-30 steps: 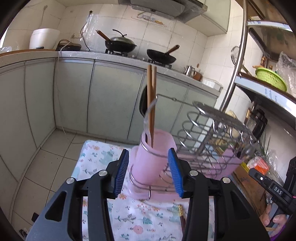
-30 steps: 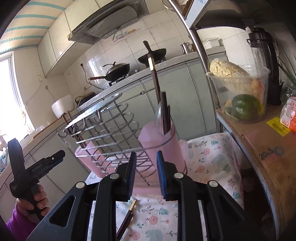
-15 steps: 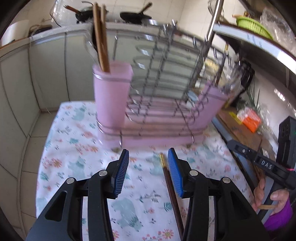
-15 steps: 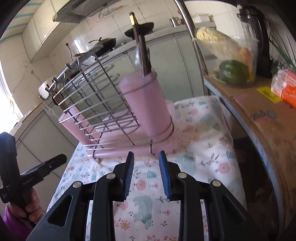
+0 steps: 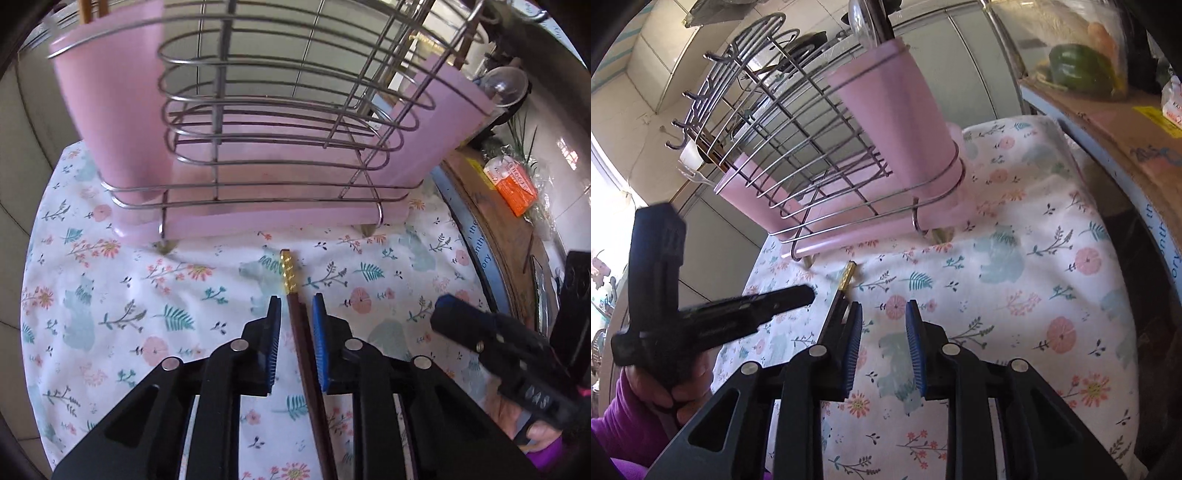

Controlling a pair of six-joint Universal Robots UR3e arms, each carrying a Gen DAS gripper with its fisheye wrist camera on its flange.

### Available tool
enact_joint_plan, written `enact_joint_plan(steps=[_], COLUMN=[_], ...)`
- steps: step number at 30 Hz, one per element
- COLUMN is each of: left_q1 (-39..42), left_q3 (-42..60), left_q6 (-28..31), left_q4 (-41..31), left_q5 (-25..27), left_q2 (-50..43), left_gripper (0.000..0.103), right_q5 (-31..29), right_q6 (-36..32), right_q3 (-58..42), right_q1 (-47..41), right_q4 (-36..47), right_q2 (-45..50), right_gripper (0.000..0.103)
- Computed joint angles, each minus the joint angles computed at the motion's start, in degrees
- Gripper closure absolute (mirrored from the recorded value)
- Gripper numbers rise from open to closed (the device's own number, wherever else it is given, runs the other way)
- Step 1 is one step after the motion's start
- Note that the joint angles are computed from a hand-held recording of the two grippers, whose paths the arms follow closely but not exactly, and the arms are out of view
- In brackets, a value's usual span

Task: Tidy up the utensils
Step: 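Grasp a dark gold-tipped chopstick with the left tool while the right grasps a dark chopstick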

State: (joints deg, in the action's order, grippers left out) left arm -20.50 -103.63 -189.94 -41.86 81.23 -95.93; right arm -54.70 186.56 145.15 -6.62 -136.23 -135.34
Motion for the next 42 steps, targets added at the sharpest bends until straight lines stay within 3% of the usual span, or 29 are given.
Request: enact_joint_plan(steps=[8,10,13,19,26,31,35,42], left_q1=[-3.70,-3.42,-2.16,2.05,8.29,13.68,17.44,24.09], left_q3=[13.28,13.80,11.76,4.56,-4.10,-9.50,-12.66,-16.10], left_q6=[-2.94,-3.86,-4.56,-3.34,-0.80,1.62,3.60,7.83], left_q4=[-6.38,-6.43,-4.72,-1.72,-1.46,-2.70,-3.27,-7.03], left_q5=[5.76,5.40,3.74,0.90,-3.03,-7.53,-10.69,-16.15], left_q2=[-12.01,-13.07,-12.12,-5.69,4.13,12.83,18.01,25.63], left_gripper=[0.087,0.096,0.096,0.097,0.096,0.096,0.096,0.096], right_q5=[2.45,2.36,1.88,1.71,-0.09,-4.18,-4.07,-8.17], right_q6=[-1.85,-1.51,-0.60,2.74,8.13,10.06,11.69,14.53], right_q3=[-0.19,-0.22,-0.54,-3.24,-14.32,-24.52,-31.49,-37.91], right_q1=[-0.65,0.19,1.90,6.69,15.00,19.30,20.54,23.36], right_q4=[2.51,1.27,-0.90,-7.23,-11.46,-6.00,-0.71,3.14], right_q2=[1.64,3.35,6.07,16.04,32.99,41.99,47.64,51.78], right_gripper=[0.080,0.080,0.080,0.080,0.080,0.079,0.079,0.080])
